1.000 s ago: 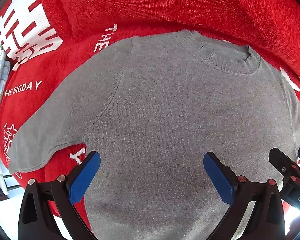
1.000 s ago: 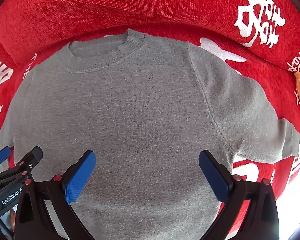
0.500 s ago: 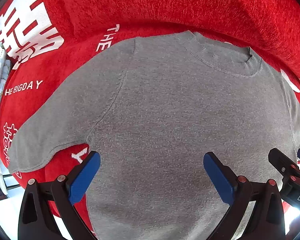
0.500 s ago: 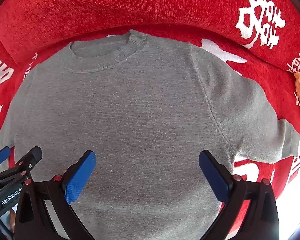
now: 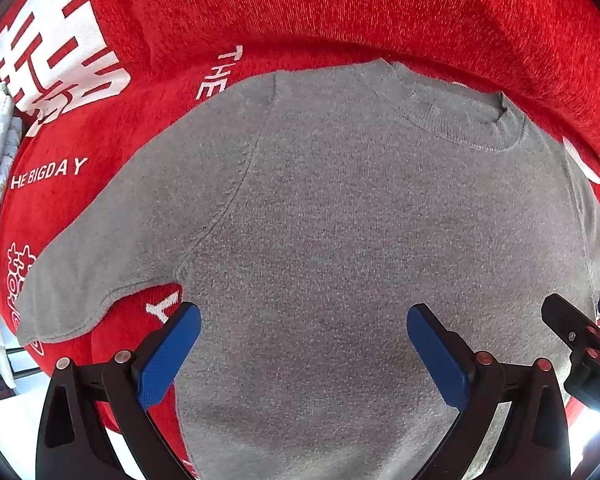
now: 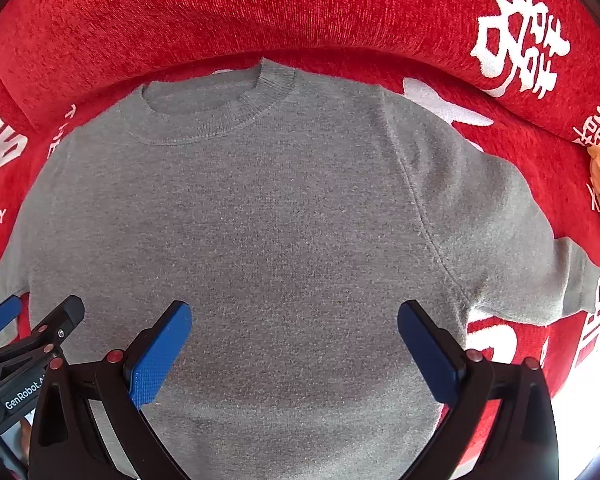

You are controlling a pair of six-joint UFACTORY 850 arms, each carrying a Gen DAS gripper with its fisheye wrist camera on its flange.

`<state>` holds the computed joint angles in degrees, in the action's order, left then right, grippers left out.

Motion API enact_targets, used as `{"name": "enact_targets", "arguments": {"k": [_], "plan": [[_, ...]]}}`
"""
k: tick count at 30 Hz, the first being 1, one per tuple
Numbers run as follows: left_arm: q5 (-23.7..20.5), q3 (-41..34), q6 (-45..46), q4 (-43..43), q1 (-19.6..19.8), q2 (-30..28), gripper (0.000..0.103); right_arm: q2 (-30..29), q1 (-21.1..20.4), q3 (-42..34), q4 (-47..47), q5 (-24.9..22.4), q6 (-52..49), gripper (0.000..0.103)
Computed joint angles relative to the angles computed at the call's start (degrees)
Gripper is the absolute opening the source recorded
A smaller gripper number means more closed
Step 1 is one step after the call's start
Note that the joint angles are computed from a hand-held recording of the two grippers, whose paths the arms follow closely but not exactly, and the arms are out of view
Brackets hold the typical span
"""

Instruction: Fold small clothes

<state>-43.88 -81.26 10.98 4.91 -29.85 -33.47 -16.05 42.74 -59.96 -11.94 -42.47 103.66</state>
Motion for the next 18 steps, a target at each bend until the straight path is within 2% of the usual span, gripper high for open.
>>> {"name": "enact_targets", "arguments": {"k": [5, 12, 18], "plan": [[-2.5, -1.1, -0.4, 0.6, -0.1, -0.5, 0.103, 0.2, 0.2, 0.2, -0.1, -0.5, 0.1, 0.103], [3.3, 1.2, 2.0, -2.3, 0.8, 0.7, 0.103, -0.2, 0.3, -0.5, -0.1, -1.3, -0.2, 0.103], [3.8, 1.5, 4.8, -5.2, 1.6, 0.8, 0.103, -0.4, 0.2, -0.9, -0.1, -2.0, -0.4, 0.103]]}}
